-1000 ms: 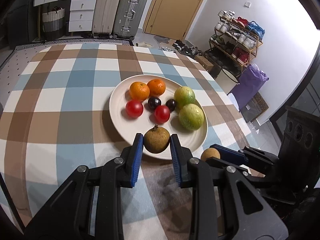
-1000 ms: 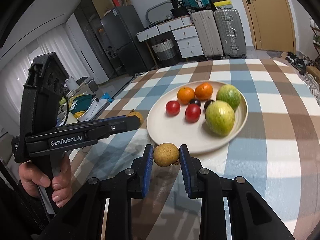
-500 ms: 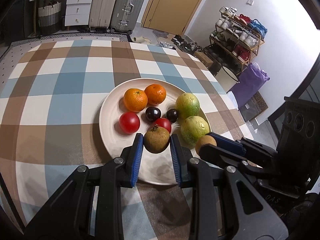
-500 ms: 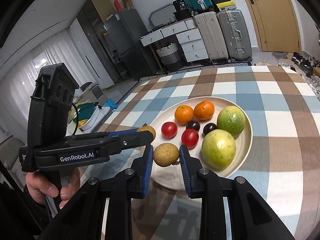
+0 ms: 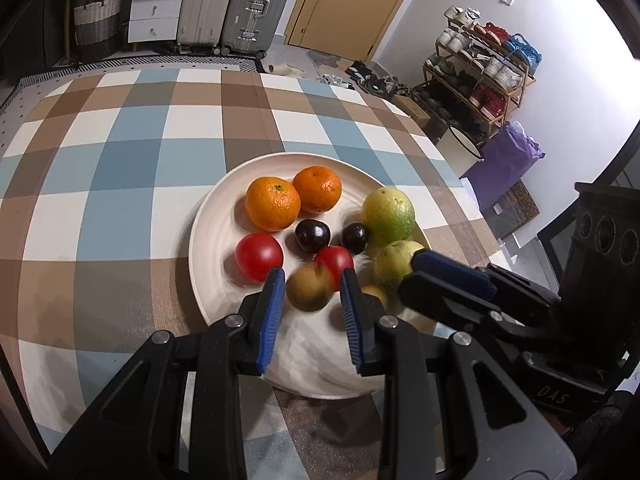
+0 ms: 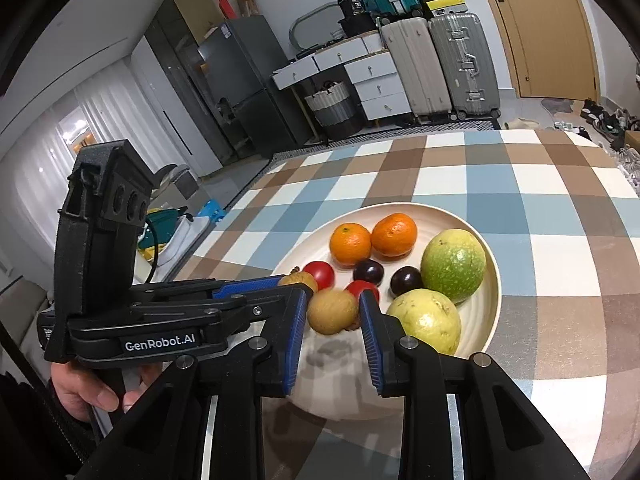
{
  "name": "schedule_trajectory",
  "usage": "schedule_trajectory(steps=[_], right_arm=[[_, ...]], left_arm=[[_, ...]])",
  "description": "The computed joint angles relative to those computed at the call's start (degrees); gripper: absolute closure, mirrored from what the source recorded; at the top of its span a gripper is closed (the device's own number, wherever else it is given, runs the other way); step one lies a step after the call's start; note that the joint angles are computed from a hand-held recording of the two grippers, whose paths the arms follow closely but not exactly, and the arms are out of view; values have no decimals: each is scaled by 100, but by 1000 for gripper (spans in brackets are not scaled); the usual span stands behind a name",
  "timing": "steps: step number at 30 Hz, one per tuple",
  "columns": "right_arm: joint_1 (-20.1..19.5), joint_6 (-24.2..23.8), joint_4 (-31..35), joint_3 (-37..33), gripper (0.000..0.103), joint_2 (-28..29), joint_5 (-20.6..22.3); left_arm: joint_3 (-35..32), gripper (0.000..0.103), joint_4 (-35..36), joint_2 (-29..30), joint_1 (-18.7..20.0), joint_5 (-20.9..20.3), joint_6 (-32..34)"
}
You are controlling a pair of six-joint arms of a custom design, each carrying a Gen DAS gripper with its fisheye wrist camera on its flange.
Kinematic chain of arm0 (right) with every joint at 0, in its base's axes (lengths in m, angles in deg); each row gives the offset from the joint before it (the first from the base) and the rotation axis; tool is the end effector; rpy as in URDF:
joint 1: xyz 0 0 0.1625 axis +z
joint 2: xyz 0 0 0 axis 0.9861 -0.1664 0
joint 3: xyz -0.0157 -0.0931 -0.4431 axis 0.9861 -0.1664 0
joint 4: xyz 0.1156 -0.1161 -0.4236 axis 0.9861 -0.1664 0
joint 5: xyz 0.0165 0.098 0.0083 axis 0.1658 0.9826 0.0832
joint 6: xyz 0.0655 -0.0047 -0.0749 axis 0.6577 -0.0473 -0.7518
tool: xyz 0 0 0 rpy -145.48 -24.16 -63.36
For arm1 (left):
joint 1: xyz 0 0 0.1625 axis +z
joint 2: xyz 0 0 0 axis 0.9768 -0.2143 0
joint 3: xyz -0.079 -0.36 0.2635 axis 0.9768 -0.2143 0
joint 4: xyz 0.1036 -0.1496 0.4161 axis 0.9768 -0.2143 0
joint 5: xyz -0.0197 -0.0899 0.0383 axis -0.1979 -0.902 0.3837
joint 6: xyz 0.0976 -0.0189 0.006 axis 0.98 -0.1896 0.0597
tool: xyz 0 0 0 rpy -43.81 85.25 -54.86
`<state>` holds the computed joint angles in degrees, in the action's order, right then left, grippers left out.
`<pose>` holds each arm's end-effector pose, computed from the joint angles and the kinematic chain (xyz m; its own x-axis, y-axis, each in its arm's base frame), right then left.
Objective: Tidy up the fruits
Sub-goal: 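Carry both held brown fruits over the plate and lower them, then open both grippers to release the brown fruits on the plate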
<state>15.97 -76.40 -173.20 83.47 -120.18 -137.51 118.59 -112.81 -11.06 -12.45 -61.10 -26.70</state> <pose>0.2238 -0.7777 0.1364 -0.7879 -0.5804 0.2056 -0.6114 0.6981 -0.3725 -0.1653 -0.8027 0.2208 -0.9107 0.0210 -0.4125 0.2563 0.8120 -0.5244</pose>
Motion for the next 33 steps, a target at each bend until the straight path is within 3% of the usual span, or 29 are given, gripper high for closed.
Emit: schedule_trajectory(steps=[2, 10, 27, 33], right_arm=[[5, 4, -248, 62, 66, -3, -78], [-43, -14, -435, 258, 65, -168, 210], [-2, 26, -1076, 868, 54, -549, 193], [4, -8, -1551, 1159, 35, -703, 266]], left_arm=[[-6, 79, -30, 2, 8, -11, -3], [217, 79, -231, -155, -51, 136, -7], [992, 78, -674, -588, -388, 610, -73], [1268, 75, -912, -703, -529, 869, -50]])
